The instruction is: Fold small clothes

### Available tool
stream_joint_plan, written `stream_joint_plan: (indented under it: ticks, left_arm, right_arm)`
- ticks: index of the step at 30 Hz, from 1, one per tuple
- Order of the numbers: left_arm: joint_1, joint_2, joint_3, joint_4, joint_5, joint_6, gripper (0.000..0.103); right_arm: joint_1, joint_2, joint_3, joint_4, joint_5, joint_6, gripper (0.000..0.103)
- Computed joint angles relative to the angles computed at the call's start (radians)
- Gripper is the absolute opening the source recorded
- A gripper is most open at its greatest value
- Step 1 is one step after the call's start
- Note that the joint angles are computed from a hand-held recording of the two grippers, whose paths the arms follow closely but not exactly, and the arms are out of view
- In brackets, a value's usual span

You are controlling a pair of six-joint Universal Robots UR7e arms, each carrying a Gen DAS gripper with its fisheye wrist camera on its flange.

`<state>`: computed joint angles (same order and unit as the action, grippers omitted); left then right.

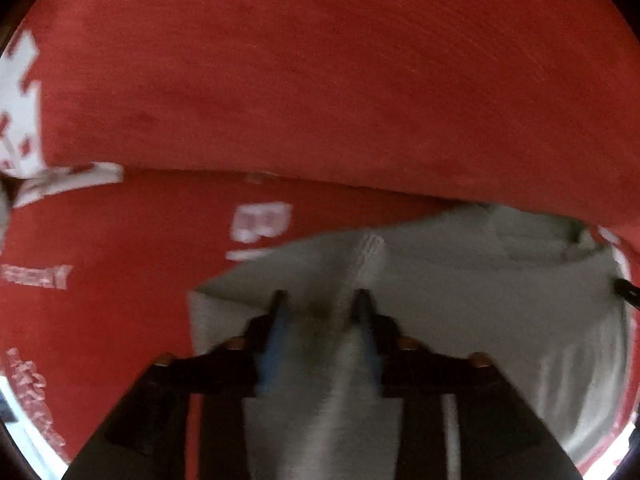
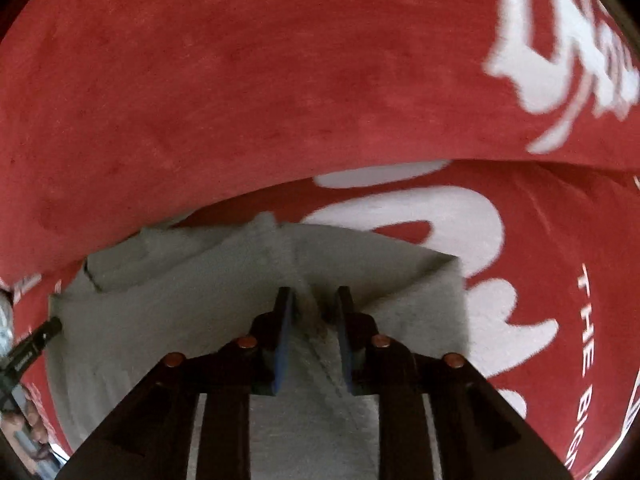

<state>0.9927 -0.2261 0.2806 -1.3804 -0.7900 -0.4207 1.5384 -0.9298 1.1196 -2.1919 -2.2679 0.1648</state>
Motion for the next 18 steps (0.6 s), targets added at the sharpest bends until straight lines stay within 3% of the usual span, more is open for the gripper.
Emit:
stream_joint_plan:
  ticks: [3, 4, 9, 11, 15, 18]
  left_arm:
    - [0.000, 0.001, -0.045, 0.081, 0.058, -0.056, 0.045]
    - [0.001, -0.008, -0.039, 0.086, 0.057, -0.064, 0.045]
    - [-0.019, -0.198, 0.262, -0.077, -0.002, -0.048, 0.045]
    - [-0.032, -0.232, 0.332, -0.120, -0.015, -0.023, 0.045]
    - [-0.050, -0.310, 0.505, -0.213, -0.118, -0.005, 0.045]
    - [-0.046, -0.316, 0.551, -0.179, -0.120, -0.040, 0.045]
  right_arm:
    - [0.009, -0.015, -0.002, 0.032, -0.073, 0.057, 0.022]
    - [0.009, -0.024, 0.003, 0.036, -0.066, 0.066, 0.022]
    - [0.019, -0.120, 0.108, -0.012, 0.066, 0.026, 0.022]
    - [0.030, -0.154, 0.168, -0.031, 0.114, 0.010, 0.022]
    - [0.044, -0.170, 0.242, -0.028, 0.126, 0.013, 0.022]
    - [0.030, -0.190, 0.308, -0.037, 0.124, 0.039, 0.022]
